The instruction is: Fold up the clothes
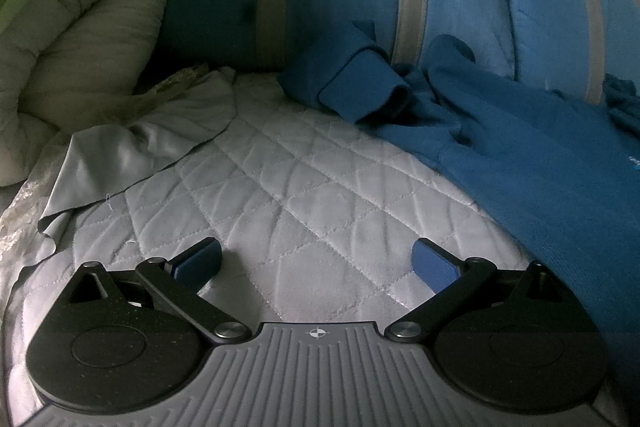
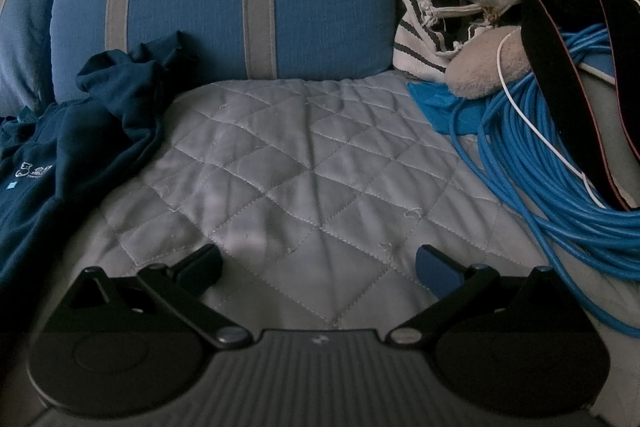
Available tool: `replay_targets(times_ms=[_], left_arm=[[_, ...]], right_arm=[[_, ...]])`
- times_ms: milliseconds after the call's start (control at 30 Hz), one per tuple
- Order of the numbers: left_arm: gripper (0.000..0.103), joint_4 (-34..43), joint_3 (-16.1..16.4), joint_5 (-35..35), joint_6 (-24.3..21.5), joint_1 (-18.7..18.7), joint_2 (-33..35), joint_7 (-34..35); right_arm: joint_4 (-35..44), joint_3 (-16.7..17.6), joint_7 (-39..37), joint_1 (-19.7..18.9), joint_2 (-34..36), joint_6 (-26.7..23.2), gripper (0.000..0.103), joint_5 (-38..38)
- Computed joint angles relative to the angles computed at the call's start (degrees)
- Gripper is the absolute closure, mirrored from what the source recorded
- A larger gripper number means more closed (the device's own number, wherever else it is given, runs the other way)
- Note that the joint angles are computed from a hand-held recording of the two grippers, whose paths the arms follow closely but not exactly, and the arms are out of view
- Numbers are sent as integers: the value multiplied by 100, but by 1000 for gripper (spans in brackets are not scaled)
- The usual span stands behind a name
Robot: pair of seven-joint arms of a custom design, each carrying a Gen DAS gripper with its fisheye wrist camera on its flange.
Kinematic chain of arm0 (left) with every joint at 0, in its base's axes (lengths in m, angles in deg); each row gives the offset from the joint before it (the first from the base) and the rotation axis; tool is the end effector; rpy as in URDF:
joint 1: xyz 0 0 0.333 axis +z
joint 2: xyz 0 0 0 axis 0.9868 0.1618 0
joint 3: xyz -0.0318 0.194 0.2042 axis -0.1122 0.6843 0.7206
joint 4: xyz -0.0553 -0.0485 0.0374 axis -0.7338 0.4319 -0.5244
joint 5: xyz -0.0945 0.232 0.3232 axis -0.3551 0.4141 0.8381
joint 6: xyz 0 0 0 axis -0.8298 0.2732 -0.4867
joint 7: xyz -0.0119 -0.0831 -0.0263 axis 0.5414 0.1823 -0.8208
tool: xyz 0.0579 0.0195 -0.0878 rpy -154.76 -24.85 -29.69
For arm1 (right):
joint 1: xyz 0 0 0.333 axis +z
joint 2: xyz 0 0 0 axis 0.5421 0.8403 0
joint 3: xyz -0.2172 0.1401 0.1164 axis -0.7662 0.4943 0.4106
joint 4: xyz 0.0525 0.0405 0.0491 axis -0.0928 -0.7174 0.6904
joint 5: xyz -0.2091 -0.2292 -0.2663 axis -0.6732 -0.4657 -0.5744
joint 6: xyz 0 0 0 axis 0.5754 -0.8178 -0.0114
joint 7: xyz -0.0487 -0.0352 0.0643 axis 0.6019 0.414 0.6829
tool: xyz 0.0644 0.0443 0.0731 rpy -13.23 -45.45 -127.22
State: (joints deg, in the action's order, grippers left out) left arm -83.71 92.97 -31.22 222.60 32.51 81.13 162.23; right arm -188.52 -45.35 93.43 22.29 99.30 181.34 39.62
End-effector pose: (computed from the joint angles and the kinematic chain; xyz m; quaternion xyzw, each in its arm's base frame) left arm 0.6812 -0.0918 0.3344 -0.6498 0.5945 -0.2890 0.3753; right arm 0.7003 -0.0552 0.3067 -0.6089 0.6492 -0.3237 0.3209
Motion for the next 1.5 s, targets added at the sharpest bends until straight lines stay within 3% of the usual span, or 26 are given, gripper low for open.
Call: replay_targets(times_ms=[500,1100,1333,1400,1500], left_arm=[[0,0,191,39,-24,-166,81,-67],[0,4,192,32,-14,-176,85,-30],[0,-2,166,-11,18,-158,86,24],[0,-1,143,-21,16,-139,70,50],[0,2,359,-63,-11,-340,193,13]], right_arm=[[-25,-44,-29,39,1,47,1,34],[-26,-87,62,53,0,70,1,-58],[-126,494,-367,-332,-526,-1350,1,384],[-273,541,-490,-362,-702,-1576,1,621],[-481,494,-642,-293,-987,-1938,1,918]])
